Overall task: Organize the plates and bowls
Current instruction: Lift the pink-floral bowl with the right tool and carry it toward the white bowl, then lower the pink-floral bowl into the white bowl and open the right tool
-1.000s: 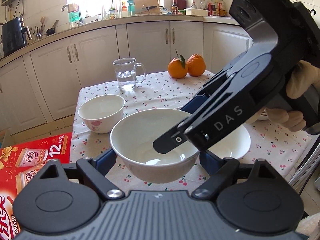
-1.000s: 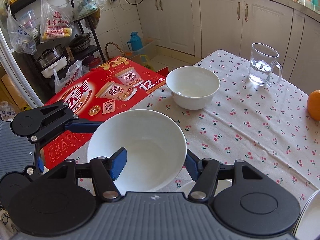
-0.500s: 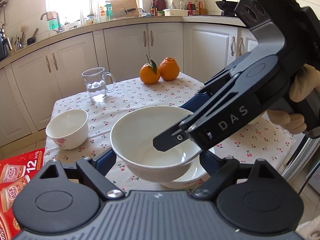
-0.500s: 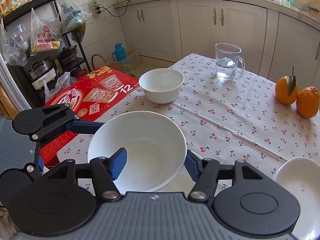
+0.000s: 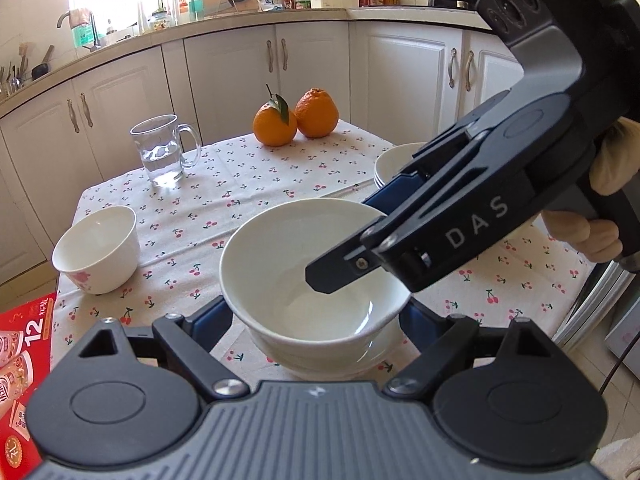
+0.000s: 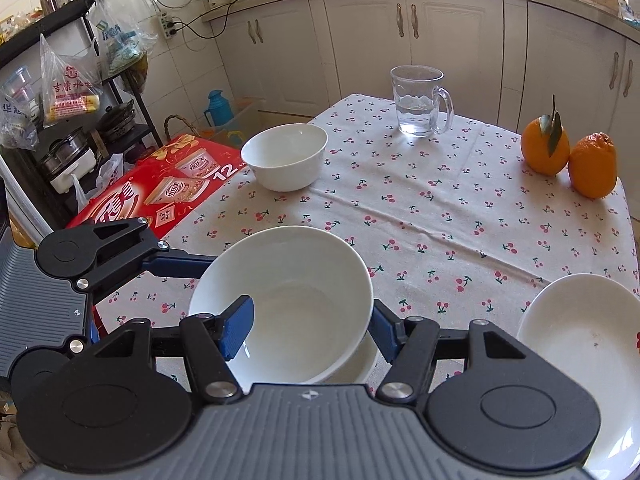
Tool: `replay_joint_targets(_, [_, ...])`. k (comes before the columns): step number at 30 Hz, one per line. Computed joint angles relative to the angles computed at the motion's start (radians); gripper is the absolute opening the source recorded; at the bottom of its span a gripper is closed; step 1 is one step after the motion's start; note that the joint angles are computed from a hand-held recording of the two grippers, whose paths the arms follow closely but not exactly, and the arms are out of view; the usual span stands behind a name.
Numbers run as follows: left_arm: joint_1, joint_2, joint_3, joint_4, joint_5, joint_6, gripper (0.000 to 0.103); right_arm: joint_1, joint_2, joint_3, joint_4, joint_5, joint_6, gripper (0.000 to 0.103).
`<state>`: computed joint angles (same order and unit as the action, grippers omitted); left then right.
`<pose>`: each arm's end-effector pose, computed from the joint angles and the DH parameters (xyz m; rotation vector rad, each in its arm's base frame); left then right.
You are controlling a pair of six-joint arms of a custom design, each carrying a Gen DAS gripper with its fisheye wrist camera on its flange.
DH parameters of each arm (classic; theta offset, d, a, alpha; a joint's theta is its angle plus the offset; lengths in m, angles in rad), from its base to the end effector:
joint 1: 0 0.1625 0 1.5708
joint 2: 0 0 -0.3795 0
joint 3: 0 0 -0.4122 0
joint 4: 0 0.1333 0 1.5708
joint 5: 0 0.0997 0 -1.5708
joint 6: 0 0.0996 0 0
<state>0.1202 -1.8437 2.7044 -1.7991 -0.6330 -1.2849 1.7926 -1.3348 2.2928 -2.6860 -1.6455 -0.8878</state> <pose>-0.1849 -0.2375 0.1089 0.5423 2.1499 -0.9410 0.2195 -0.4014 0.1118 1.5802 -2.5666 0.1875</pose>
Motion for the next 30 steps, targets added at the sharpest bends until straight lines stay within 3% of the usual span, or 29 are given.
replay_joint_targets(22, [0.037, 0.011, 0.012, -0.089, -0.014, 0.075, 0.091, -0.009, 0.022, 0.006, -0.027, -0.028, -0.002, 0.069])
replay_joint_targets(25, [0.038, 0.004, 0.02, -0.105, -0.014, 0.086, 0.093, -0.007, 0.024, 0.01, -0.043, -0.038, -0.009, 0.072])
replay_joint_targets(27, [0.022, 0.009, 0.015, -0.063, -0.008, 0.065, 0.094, -0.01, 0.022, 0.014, -0.051, -0.032, -0.011, 0.083])
replay_joint_targets(30, [0.004, -0.016, 0.018, -0.028, -0.014, 0.053, 0.096, -0.011, 0.01, 0.021, -0.056, -0.023, -0.015, 0.087])
